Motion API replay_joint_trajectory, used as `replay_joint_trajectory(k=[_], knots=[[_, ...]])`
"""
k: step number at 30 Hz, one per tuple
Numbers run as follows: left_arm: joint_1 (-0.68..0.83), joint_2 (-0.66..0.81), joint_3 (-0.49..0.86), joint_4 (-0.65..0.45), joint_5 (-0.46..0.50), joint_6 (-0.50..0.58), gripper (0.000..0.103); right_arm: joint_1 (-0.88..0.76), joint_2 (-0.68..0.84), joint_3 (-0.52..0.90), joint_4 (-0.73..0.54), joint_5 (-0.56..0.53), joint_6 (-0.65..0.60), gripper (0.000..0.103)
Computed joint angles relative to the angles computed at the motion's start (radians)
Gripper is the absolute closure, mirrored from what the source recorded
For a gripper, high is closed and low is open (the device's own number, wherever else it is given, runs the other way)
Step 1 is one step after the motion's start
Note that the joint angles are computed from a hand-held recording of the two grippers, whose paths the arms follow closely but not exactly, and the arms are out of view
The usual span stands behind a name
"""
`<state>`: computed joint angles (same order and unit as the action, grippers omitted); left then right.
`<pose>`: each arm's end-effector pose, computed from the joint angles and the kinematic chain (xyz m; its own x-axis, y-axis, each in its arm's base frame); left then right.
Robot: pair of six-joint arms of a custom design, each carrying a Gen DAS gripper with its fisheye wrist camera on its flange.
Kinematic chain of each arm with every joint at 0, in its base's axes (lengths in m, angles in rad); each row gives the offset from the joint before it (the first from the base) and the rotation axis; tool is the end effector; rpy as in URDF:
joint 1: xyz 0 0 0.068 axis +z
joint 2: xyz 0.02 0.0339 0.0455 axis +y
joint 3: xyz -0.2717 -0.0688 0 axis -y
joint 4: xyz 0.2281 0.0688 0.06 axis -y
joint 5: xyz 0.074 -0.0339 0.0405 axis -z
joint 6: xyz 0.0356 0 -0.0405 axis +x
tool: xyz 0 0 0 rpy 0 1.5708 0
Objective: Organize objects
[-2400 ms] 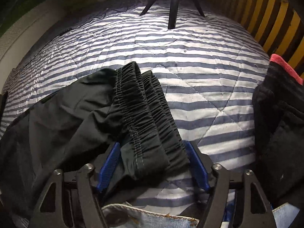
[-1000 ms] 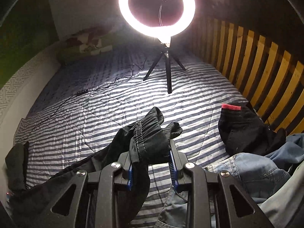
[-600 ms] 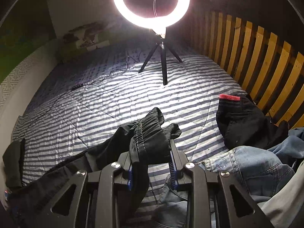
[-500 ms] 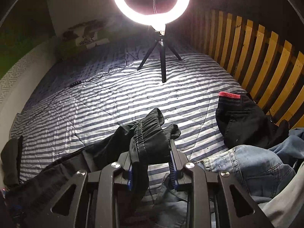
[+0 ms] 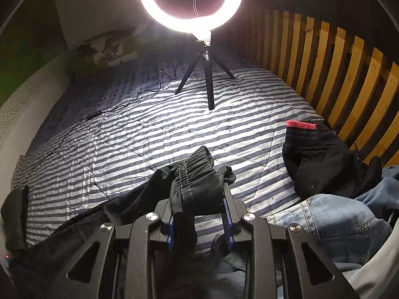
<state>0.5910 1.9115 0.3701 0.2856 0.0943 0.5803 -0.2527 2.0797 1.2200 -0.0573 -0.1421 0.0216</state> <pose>0.1774 0.1150 0.0393 -0.9511 0.0191 -0.3082 -0.0108 0.9954 0.0950 0.4013 -0.0984 0.1304 -0.7648 0.2196 -0.6056 0.1807 0.9755 0.1255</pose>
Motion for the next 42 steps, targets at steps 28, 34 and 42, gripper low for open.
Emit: replay_joint_trajectory(k=[28,34,42], knots=[[0.484,-0.213,0.171,-0.352,0.514,-0.024,0.029,0.489,-0.444,-0.150,-0.183,0.158,0.133,0.077],[0.731,0.037,0.531,-0.578,0.628,-0.014,0.029,0.976,-0.384,-0.115,-0.131,0.321,0.283,0.077],[0.898,0.265,0.764,-0.696,0.656,-0.048,0.029,1.470,0.164,0.250,-0.109,0.474,0.421,0.077]])
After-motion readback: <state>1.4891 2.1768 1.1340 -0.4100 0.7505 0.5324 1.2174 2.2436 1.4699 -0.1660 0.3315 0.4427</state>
